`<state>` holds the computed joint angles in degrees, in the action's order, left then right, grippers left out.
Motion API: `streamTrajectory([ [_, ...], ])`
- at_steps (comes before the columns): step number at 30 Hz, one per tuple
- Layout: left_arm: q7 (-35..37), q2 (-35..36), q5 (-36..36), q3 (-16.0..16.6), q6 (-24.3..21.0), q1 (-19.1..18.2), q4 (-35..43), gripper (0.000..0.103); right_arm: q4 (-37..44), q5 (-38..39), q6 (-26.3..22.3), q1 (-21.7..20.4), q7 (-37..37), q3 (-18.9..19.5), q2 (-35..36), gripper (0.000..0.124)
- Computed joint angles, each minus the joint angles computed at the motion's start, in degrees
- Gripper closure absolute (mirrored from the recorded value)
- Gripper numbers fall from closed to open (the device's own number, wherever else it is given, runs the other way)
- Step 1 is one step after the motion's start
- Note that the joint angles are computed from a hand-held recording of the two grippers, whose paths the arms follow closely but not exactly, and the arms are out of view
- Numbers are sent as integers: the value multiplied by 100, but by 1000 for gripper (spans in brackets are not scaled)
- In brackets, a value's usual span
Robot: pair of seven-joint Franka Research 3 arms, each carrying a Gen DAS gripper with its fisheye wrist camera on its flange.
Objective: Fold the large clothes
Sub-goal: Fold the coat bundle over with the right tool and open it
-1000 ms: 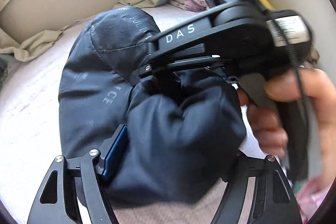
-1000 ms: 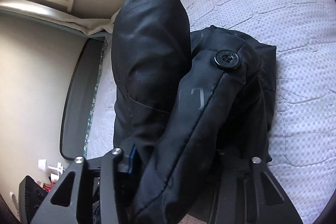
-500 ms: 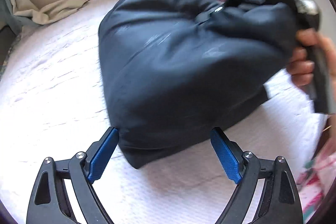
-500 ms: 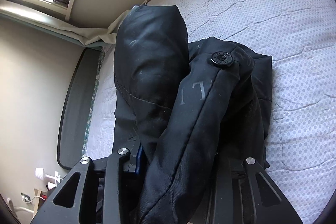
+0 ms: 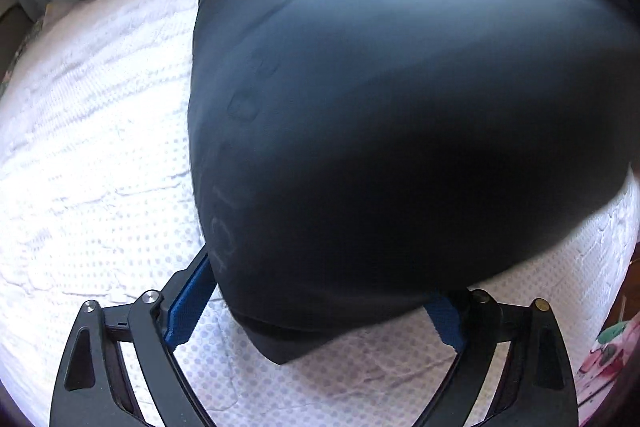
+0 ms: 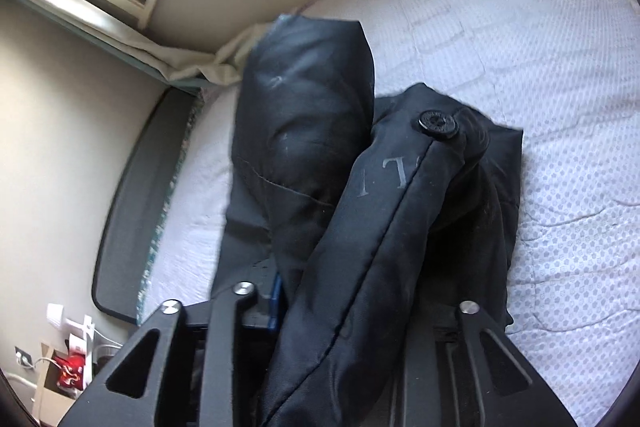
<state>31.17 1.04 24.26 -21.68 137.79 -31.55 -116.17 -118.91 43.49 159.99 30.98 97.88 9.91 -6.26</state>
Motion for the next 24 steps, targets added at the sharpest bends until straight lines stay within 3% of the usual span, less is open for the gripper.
streamTrajectory([
  [4, -24, 36, 59, -17, -83, -28, 21, 3, -149, -1063, 96, -149, 620, 141, -348, 108],
  [7, -35, 36, 63, -27, -139, -53, 60, 3, -387, -1456, 225, -217, 889, 166, -665, 109],
  [13, -14, 30, -49, -33, -122, -81, 52, 3, -919, -1527, 314, -223, 1040, 10, -1118, 109],
  [16, 100, 20, -254, 2, 2, -30, -7, 3, -1159, -1323, 250, -162, 924, -145, -1155, 109],
  [20, 298, -43, -486, 35, 45, 42, -29, 8, -1495, -365, 290, 182, 193, -552, -1119, 106],
  [24, 291, -230, -57, -114, -422, -86, 170, 17, -1691, 793, 433, 441, -667, -780, -1117, 102],
])
